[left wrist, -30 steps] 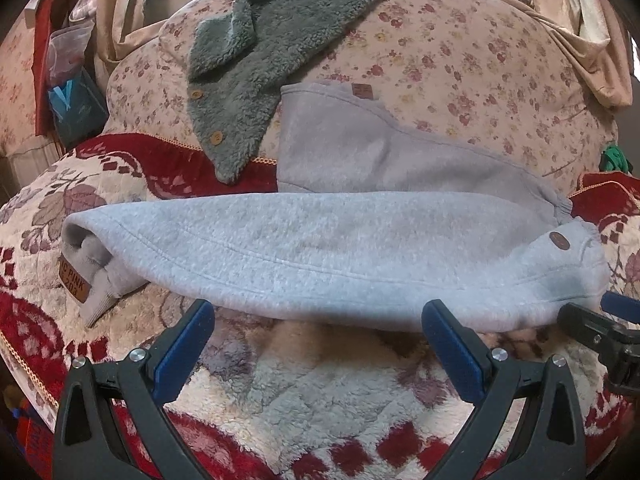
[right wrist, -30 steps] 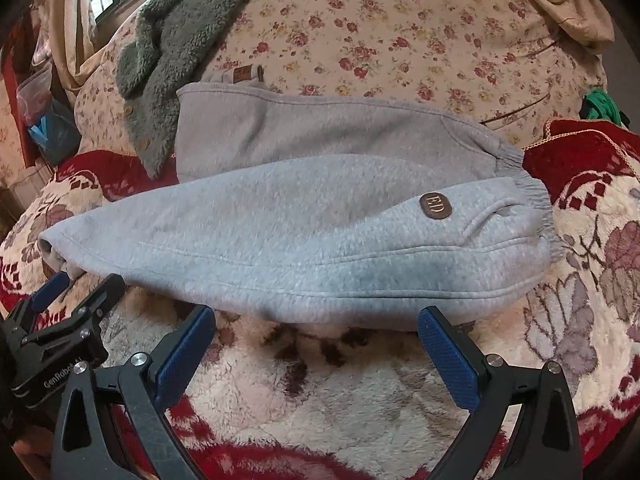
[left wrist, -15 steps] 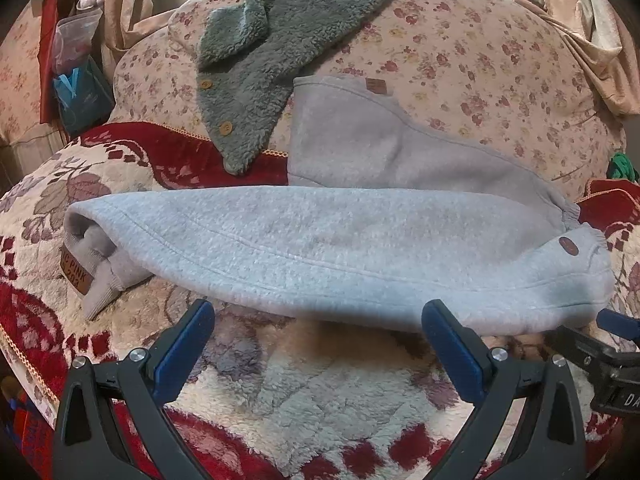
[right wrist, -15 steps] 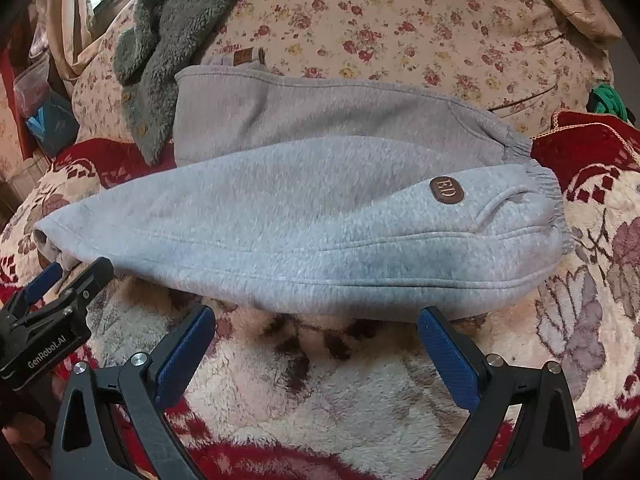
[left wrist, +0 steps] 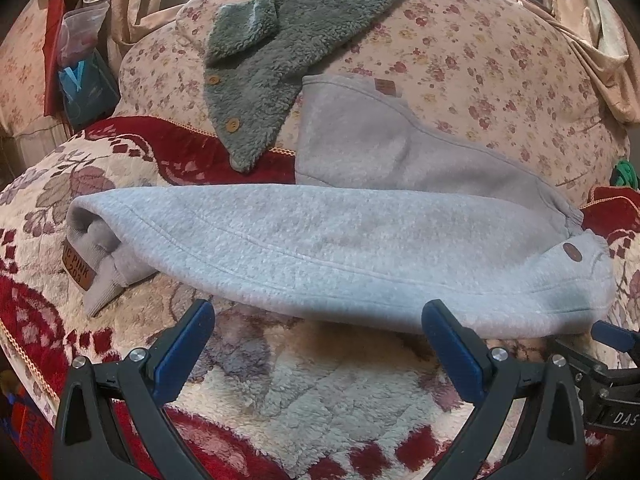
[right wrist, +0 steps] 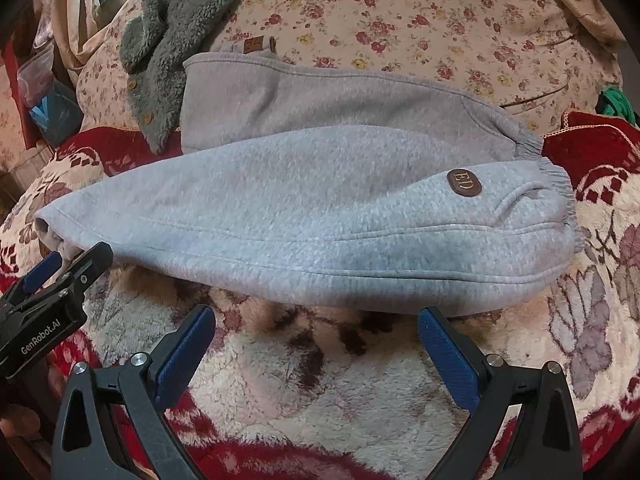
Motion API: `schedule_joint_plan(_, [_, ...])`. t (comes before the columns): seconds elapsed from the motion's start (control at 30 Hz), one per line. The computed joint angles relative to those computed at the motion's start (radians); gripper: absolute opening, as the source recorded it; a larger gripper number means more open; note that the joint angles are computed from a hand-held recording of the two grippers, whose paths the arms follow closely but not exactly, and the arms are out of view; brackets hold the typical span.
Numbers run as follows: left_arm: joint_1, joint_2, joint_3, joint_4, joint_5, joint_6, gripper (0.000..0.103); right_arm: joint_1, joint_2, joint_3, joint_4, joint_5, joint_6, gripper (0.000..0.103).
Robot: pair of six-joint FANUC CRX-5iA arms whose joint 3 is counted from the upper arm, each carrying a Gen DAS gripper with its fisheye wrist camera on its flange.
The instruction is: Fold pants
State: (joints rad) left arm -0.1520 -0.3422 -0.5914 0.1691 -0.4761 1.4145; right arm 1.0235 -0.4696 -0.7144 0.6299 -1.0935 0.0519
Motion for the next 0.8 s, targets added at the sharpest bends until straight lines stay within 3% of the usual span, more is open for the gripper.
schedule_joint_plan(0.8, [0.05, -0.014, -0.018, 0.02, -0.007, -0.022, 0.103, -0.013, 0.026, 0.022, -0.031, 0.011, 0.067, 0.103])
